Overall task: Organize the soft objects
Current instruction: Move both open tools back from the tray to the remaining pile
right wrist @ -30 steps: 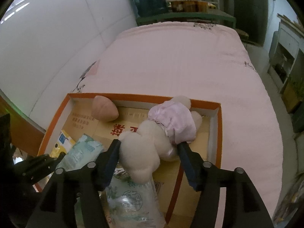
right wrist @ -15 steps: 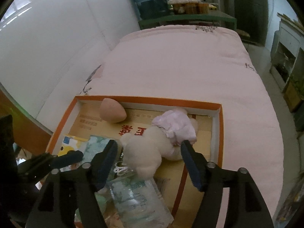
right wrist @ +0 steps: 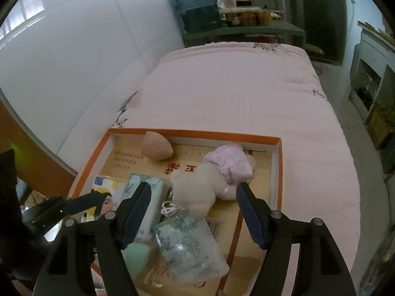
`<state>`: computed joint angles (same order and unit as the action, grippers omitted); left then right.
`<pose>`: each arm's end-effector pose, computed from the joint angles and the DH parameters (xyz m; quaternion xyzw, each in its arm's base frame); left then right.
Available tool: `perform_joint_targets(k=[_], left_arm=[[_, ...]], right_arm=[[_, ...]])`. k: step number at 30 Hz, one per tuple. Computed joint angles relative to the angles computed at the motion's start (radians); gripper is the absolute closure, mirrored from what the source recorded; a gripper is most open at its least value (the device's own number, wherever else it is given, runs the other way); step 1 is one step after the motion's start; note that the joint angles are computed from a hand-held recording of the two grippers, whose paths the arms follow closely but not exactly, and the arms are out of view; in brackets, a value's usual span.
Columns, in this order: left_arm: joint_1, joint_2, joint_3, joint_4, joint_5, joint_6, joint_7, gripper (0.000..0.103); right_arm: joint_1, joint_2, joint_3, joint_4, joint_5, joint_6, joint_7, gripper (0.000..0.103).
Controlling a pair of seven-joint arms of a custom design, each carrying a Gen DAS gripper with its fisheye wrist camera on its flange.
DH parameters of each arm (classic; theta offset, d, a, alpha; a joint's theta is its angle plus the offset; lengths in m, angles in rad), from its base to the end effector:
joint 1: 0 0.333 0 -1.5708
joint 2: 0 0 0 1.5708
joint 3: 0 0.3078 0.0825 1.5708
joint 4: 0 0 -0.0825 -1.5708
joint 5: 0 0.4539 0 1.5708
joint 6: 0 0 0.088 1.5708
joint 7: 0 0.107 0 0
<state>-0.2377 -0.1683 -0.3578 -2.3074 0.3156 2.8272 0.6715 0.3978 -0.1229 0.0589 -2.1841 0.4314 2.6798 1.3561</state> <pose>0.4798 -0.3483 0.4393 -0.6701 0.6562 -0.3192 0.1358 0.5581 0.2605 0.4689 -0.7721 0.5422 -0.0689 0.3243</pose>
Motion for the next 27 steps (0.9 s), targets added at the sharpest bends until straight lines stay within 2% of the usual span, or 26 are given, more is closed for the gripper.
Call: perform_joint_targets(k=[10, 27], left_arm=[[0.010, -0.061, -0.029, -0.022, 0.029, -0.021, -0.034, 0.034], [0.034, -0.166, -0.067, -0.093, -0.017, -0.014, -0.050, 0.034]], right_arm=[[0.021, -0.084, -0.006, -0.066, -0.040, 0.002, 0.034, 0.030], [0.067, -0.183, -0.032, -0.140, -0.091, -0.011, 0.086, 0.030]])
